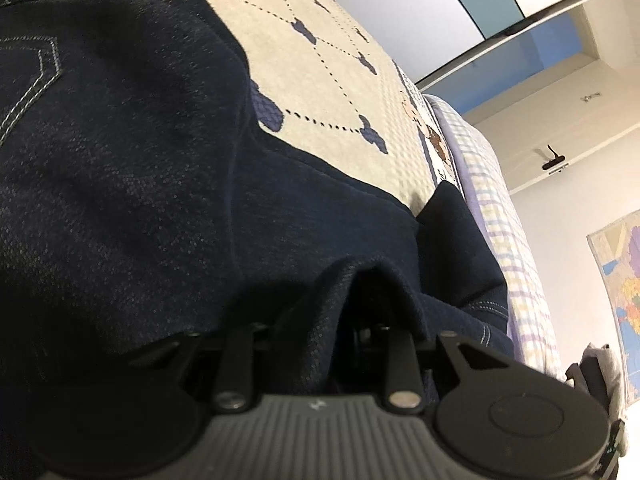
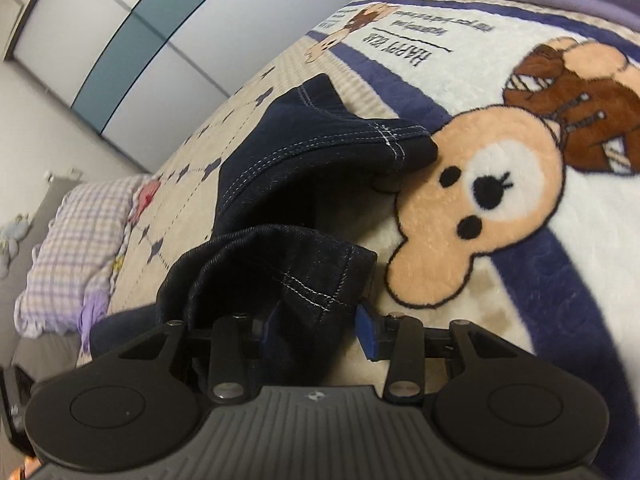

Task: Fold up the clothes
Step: 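Grasp the jeans with the right gripper while the left gripper holds the leg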

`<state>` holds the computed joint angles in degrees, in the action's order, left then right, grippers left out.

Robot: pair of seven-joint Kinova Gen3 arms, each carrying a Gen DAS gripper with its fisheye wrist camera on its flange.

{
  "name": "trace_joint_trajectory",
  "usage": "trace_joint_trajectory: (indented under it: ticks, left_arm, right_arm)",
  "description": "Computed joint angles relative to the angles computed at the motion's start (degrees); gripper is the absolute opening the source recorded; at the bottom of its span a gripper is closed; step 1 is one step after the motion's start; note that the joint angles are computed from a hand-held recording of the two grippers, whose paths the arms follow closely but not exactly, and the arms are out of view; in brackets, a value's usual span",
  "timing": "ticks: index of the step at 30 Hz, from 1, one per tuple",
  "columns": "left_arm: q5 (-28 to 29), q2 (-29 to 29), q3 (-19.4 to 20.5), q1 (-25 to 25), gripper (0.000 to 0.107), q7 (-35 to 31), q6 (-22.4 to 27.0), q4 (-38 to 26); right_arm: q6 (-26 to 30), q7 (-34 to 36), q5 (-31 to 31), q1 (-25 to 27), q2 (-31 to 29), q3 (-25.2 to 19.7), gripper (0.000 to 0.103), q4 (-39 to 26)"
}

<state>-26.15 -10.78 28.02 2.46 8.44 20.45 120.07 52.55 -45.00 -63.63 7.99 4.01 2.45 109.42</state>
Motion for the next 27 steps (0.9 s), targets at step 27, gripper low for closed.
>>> trace_joint_trajectory:
  ticks: [27]
  left_arm:
    - [-11.13, 11.55, -0.42, 23.64, 0.042, -1.38, 16.50, -18.25]
  right_arm:
    - [-0.77, -12.09, 31.46, -3.28, -25.67, 13.66, 0.020, -0.31]
